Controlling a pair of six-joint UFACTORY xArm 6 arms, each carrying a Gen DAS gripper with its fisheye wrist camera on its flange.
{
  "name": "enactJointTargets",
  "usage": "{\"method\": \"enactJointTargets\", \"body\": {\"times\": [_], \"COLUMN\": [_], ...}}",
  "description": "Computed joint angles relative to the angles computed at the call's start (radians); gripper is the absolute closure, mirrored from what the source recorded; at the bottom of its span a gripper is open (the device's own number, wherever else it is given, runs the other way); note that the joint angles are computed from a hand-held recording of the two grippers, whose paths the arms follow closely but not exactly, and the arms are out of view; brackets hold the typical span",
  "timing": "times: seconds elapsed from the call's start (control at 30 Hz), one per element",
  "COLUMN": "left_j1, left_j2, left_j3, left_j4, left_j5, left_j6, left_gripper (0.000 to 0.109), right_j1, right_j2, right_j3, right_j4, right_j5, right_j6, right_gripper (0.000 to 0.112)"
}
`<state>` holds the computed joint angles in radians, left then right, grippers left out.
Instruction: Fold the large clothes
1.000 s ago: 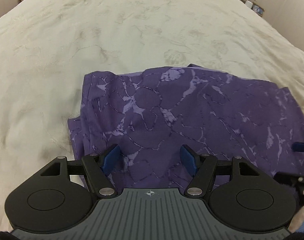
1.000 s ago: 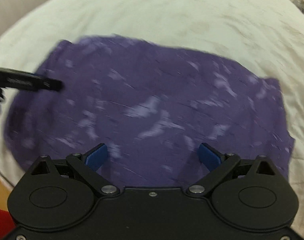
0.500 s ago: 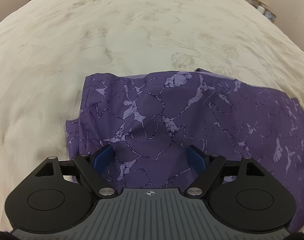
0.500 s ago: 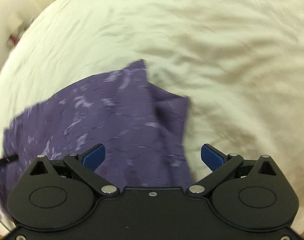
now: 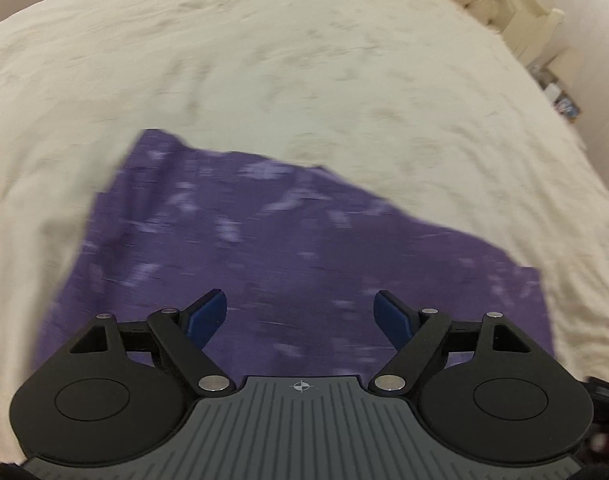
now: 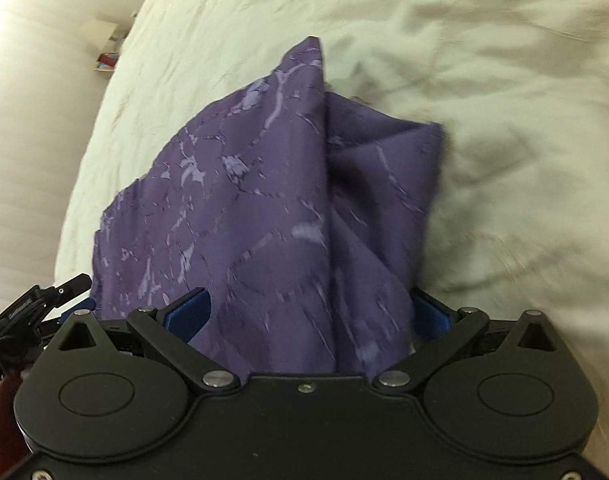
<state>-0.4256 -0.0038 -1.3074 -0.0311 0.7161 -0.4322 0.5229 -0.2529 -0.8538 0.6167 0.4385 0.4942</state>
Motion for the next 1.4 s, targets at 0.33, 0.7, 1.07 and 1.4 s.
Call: {"method": "enactJointTargets", "body": {"times": [0.33,0.7,1.07,1.4], "left_j1": [-0.105,-0.13,-0.107,-0.079], "left_j2": [0.203,0.295,0.288,0.33], "left_j3": [-0.149,-0.208,-0.242,-0.235], "left_j4": [0.1,0.159,-0.01,-0.148], "left_j5": [-0.084,-0.058,-0.126,-0.139], "left_j6": [0.029,0.134,0.119,0.033], "left_gripper": [0.029,0.006,0.067,0.092], "right_j1": [-0.011,-0.047,-0.058,-0.117], "right_j2": [0.018,0.039,0.028,0.022], "right_j3": [-0.041,-0.066,-0.045,-0.035], "right_j4": [0.045,0.186,0.277,0.38], "right_j5": [0.061,0.111,0.111,0.17], "right_j6": [-0.109,-0.207,-0.273,-0.381], "right_gripper": [0.009,0.009,0.009,0.009]}}
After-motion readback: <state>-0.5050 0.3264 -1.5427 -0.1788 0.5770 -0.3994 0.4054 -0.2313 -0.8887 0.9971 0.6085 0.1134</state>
